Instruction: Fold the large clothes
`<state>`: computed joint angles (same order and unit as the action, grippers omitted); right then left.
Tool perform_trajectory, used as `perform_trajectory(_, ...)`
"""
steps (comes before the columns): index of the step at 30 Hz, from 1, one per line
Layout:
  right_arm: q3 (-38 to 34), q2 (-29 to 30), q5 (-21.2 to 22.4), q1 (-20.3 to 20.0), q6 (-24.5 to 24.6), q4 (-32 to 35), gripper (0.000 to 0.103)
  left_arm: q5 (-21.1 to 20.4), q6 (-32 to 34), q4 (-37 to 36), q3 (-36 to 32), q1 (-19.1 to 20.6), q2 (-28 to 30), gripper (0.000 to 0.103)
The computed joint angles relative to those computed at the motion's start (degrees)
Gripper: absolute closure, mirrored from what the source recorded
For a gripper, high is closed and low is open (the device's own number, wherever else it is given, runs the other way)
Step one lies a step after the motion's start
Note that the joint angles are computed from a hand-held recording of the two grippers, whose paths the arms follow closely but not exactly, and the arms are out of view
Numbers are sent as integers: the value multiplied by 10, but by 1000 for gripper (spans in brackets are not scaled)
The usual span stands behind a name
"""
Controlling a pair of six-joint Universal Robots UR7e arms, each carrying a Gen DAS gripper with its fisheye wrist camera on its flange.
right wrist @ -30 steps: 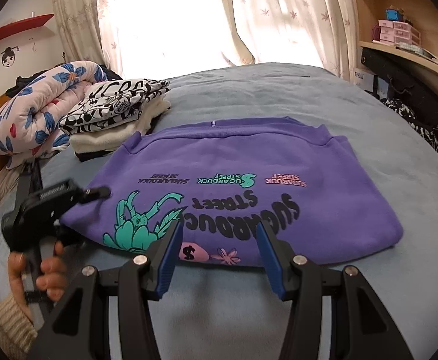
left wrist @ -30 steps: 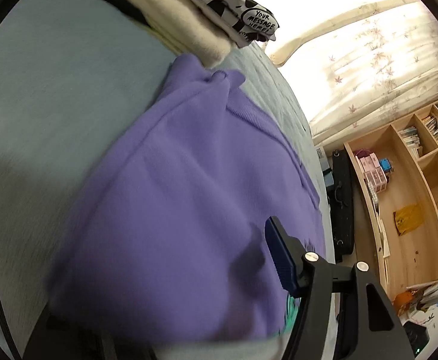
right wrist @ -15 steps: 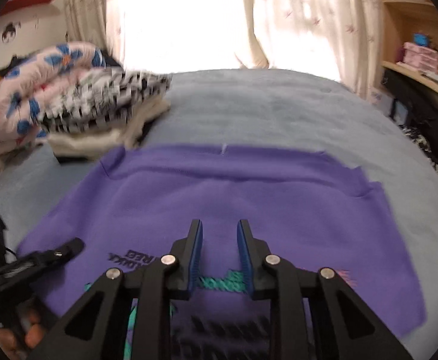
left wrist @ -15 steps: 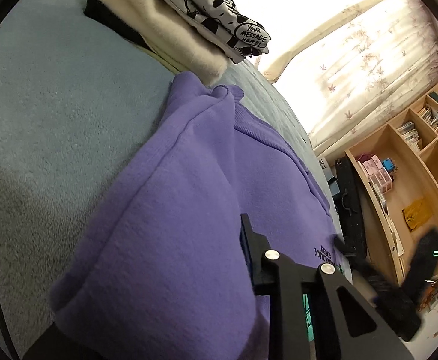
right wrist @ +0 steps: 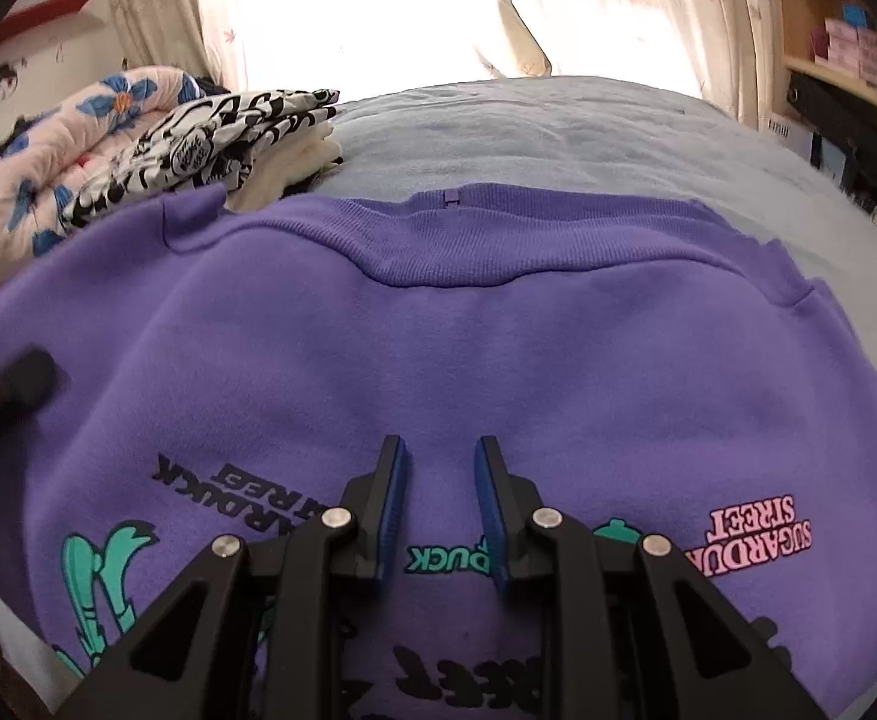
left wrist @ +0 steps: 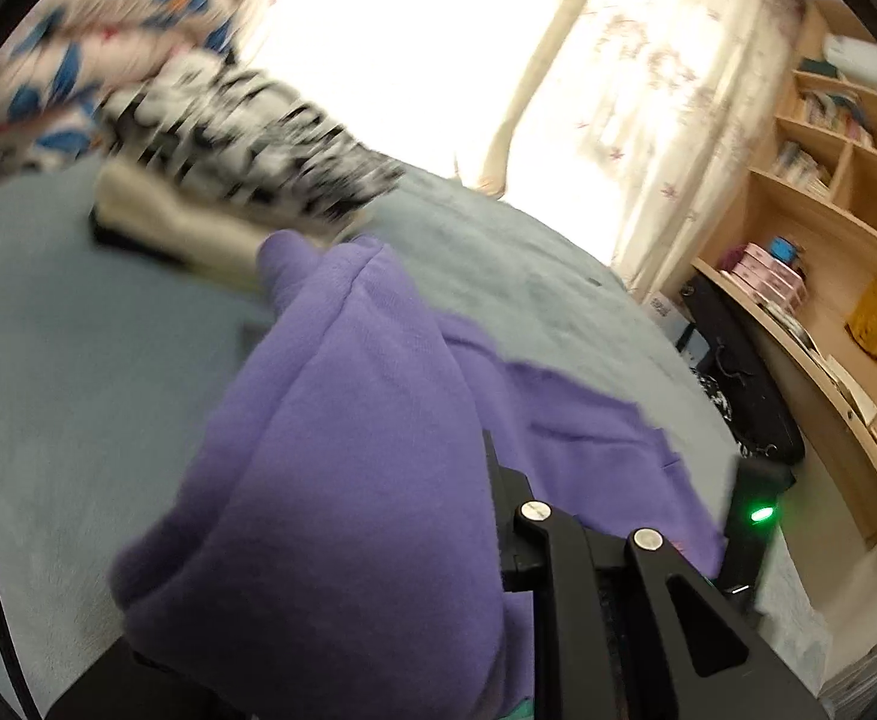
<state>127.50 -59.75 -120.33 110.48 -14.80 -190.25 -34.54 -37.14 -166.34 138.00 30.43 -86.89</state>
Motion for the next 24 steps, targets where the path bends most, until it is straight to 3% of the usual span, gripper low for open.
perform_trajectory(7,12,-71,120,-55,73,90,80,14,46,12,-76,-46,83,88)
perform_trajectory(12,29,-143,236,-112,133,175,81,7,66,58,-145,-51,161,88)
perform_trajectory(14,43,-193,284,-137,143,226,81,5,73,88,-169,-56,184,87)
perform_trajectory(16,56,-249,305,-158,144,275,81,-1,84,122,-193,-59,205,87)
perform_trajectory(20,59,-332,229,-170,139,297,81,-3,73,213,-238,-65,252,87)
perform_trajectory(22,55,-348,143,-159,146,261,80,-10,60,262,-263,-64,282,86)
perform_trajectory(24,58,-362,111,-164,144,231,79,-18,53,287,-275,-66,304,86)
